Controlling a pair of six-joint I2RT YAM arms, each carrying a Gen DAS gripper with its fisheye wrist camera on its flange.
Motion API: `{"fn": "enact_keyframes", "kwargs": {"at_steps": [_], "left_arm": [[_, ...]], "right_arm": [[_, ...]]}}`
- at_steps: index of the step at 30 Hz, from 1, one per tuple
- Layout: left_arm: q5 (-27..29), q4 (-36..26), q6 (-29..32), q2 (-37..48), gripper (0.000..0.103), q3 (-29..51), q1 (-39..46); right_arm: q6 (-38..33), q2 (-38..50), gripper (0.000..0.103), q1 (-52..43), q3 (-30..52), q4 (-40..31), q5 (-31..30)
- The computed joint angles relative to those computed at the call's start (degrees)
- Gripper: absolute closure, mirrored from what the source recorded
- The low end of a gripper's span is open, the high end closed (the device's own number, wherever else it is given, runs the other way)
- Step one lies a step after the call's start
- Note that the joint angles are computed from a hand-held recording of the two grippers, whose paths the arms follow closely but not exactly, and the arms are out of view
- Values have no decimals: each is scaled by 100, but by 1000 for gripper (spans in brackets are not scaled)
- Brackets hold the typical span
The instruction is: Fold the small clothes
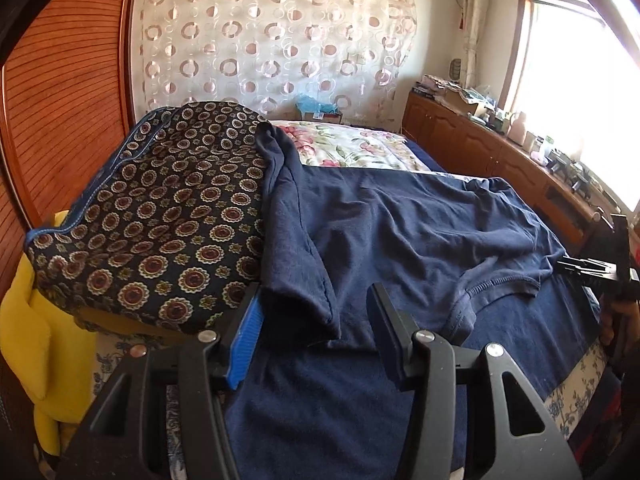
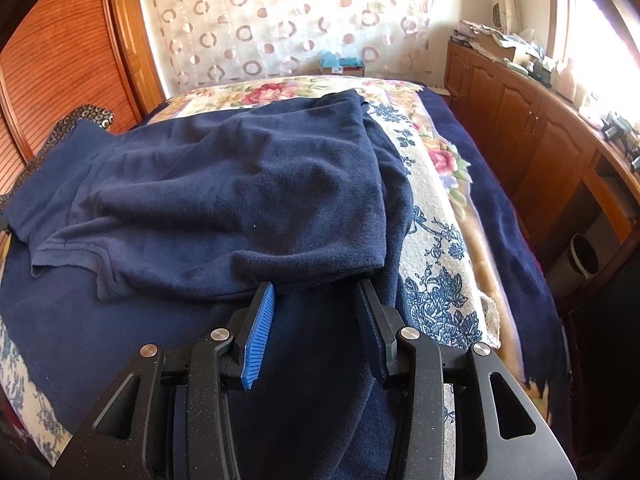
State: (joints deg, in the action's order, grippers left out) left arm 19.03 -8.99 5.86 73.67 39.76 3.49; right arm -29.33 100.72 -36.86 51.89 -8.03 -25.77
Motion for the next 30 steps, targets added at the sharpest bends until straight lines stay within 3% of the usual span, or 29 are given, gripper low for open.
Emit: {"fn": "enact_keyframes", "kwargs": {"at_steps": [5, 6, 9, 23, 30], "left_arm": [[-247, 383, -186, 206, 63, -116, -191], [-271, 437, -206, 252, 69, -122, -202], [-200, 500, -249, 426, 76, -67, -176], [-511, 794, -288, 548, 80, -184, -319], [-545, 767, -306, 585, 80, -142, -329]], "right_arm": [[5, -5, 61, 4, -8, 5, 1], [5, -5, 61, 4, -8, 5, 1], [-2, -19, 61, 12, -28, 24, 24], [16, -34, 61, 23, -70, 76, 31], [294, 67, 61, -208, 153, -168, -370]]}}
